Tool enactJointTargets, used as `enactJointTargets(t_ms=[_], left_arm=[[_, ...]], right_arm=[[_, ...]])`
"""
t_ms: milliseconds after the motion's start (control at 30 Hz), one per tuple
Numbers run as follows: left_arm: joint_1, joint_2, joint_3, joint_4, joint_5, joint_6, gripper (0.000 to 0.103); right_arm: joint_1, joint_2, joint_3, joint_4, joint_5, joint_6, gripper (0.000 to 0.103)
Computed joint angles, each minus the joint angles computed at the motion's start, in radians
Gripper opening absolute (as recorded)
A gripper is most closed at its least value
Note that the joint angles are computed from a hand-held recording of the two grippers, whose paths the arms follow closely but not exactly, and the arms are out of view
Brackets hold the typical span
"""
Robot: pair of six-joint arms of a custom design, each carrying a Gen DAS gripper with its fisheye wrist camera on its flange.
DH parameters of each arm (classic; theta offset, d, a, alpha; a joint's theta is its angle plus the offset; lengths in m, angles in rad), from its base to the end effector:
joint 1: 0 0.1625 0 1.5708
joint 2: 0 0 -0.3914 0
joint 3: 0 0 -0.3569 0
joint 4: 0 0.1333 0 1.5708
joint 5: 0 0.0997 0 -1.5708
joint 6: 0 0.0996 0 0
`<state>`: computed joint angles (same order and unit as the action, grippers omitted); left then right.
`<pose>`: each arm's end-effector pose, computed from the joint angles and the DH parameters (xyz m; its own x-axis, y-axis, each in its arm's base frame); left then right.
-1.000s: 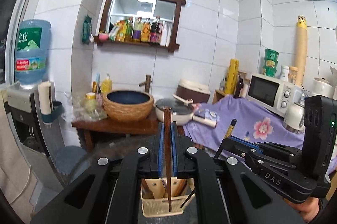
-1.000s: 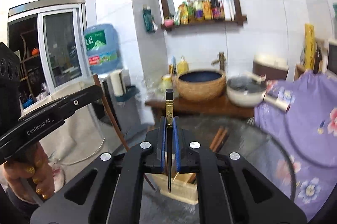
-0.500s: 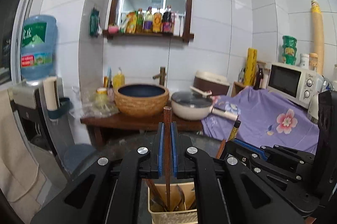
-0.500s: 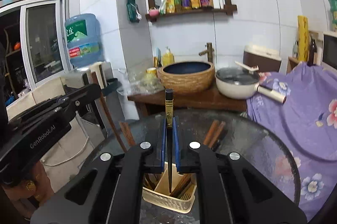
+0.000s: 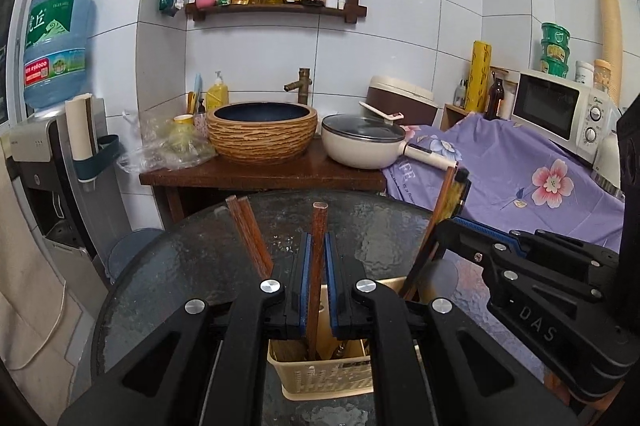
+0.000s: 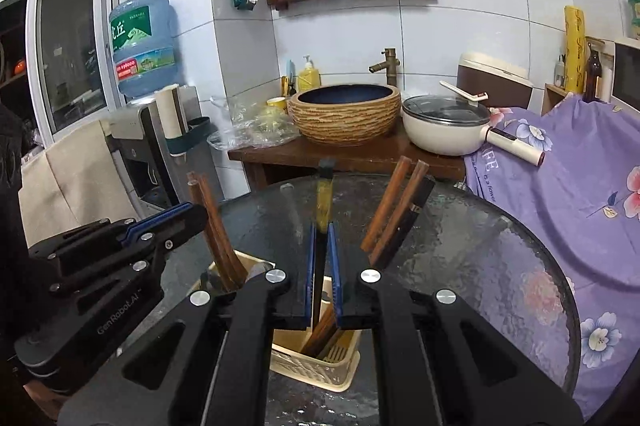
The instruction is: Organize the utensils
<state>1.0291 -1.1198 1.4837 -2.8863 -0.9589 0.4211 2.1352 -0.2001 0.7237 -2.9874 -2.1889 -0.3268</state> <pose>-0.1607 -0.6366 0.4216 -0.7379 0.2227 -0.6371 0.6584 0.4452 -0.6069 0.5016 -0.6511 0.0886 -0.7731 -0.2217 0.5942 -0.6162 0.4843 -0.6211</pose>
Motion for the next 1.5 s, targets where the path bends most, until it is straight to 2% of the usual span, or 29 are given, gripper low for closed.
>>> enactJointTargets(t_ms=[67,100,133,200,300,400,500,600,667,733,833,1033,1233,1300,1400,1500], left_arm=[[-0.001,-0.007,0.017,-0.011,0.006,0.012,0.014],[-0.002,-0.012,0.029,-0.024,0.008,0.018,0.025],[-0.002,-0.015,0.038,-0.035,0.008,0.022,0.037],[-0.002,-0.028,0.069,-0.084,0.006,0.039,0.05],[-0.003,-0.044,0.101,-0.115,0.007,0.062,0.056],[-0.005,-0.067,0.147,-0.146,0.007,0.083,0.067],[-0.008,-0.103,0.218,-0.206,0.008,0.115,0.077],[-0.008,-0.148,0.309,-0.283,0.002,0.143,0.088],[-0.003,-0.187,0.378,-0.334,-0.011,0.147,0.096],[0.008,-0.231,0.451,-0.382,-0.027,0.14,0.096],[0.019,-0.294,0.552,-0.422,-0.019,0.132,0.096],[-0.014,-0.386,0.729,-0.565,0.065,0.184,0.097],[-0.036,-0.499,0.866,-0.596,0.07,0.135,0.096],[-0.047,-0.526,0.901,-0.612,0.091,0.13,0.096],[-0.08,-0.567,0.954,-0.653,0.161,0.117,0.096],[-0.099,-0.666,1.004,-0.576,0.159,0.054,0.096]], right_arm=[[-0.004,-0.015,0.03,-0.016,0.002,0.009,0.014],[-0.004,-0.02,0.041,-0.022,0.001,0.014,0.024],[-0.005,-0.034,0.067,-0.043,-0.002,0.029,0.039],[-0.005,-0.052,0.109,-0.089,0.0,0.033,0.046],[-0.004,-0.081,0.171,-0.142,0.006,0.03,0.049],[0.0,-0.123,0.267,-0.228,0.015,0.033,0.063],[0.01,-0.137,0.338,-0.336,-0.01,-0.017,0.072],[0.023,-0.156,0.437,-0.444,-0.028,-0.062,0.085],[0.032,-0.17,0.526,-0.553,-0.034,-0.089,0.091],[0.042,-0.173,0.602,-0.666,-0.048,-0.117,0.097],[0.053,-0.167,0.7,-0.785,-0.067,-0.138,0.097],[0.086,-0.148,0.842,-0.866,-0.094,-0.097,0.097],[0.153,-0.097,0.904,-1.022,-0.124,-0.136,0.097],[0.172,-0.099,0.942,-1.044,-0.115,-0.137,0.097],[0.195,-0.099,0.979,-1.074,-0.122,-0.124,0.097],[0.226,-0.086,1.003,-1.112,-0.159,-0.114,0.097]])
